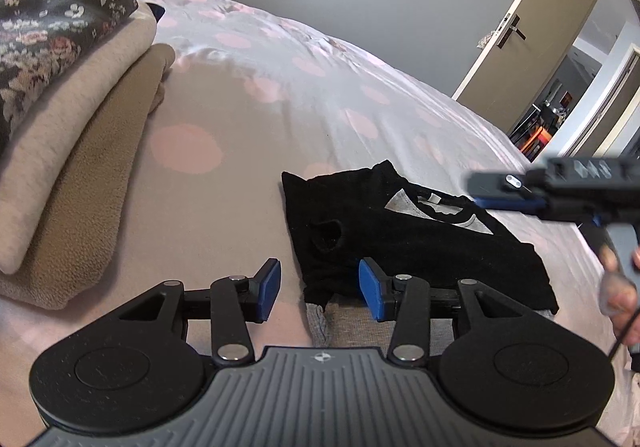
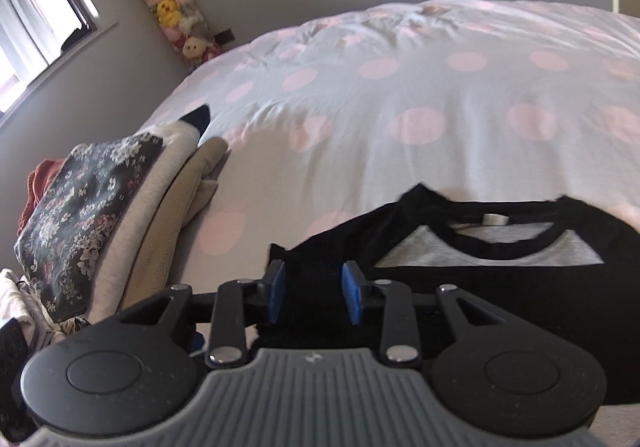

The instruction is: Fold clothes

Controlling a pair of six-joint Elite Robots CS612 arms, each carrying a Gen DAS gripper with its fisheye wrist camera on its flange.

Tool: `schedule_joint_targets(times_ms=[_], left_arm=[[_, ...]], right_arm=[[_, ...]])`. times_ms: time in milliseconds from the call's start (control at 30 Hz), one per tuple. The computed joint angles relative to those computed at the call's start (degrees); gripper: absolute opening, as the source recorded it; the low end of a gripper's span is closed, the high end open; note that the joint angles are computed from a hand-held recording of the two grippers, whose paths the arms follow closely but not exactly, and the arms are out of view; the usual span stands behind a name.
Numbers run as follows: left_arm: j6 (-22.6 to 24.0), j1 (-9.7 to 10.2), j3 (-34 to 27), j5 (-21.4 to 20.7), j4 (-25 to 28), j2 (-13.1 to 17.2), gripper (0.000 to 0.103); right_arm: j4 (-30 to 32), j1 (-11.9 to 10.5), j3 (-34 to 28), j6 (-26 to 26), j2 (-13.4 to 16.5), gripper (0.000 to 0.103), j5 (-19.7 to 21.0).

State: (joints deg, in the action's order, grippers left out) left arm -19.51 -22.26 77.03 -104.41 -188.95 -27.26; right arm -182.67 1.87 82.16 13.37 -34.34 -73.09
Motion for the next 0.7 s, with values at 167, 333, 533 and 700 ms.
schedule_joint_targets(times_ms=[167,333,533,700], left_arm=[[-1.27,-0.33,-1.11,-0.05,-0.88,0.83,0.041],[-1.39,-1.32,-2.49,2.32,-0.08,1.33,0.041],[-1.11,-2.37,-3.83,5.80,0.24,1.98,0.041],[-0.26,-2.79,-4.84,6.84,0.82,2.68,0.028]], right_arm=[[-11.62,-3.17,11.28,-0.48,-2.89,0.035,-6.15],[-19.03,-5.10,19.57,-1.82,-3.76,0.035,-18.63],[-23.17,-6.82,21.03,-2.16,-1.93,0.035,-23.41],[-23.10,-6.40,19.63,-7.09,-0.51,0.034,-24.04]])
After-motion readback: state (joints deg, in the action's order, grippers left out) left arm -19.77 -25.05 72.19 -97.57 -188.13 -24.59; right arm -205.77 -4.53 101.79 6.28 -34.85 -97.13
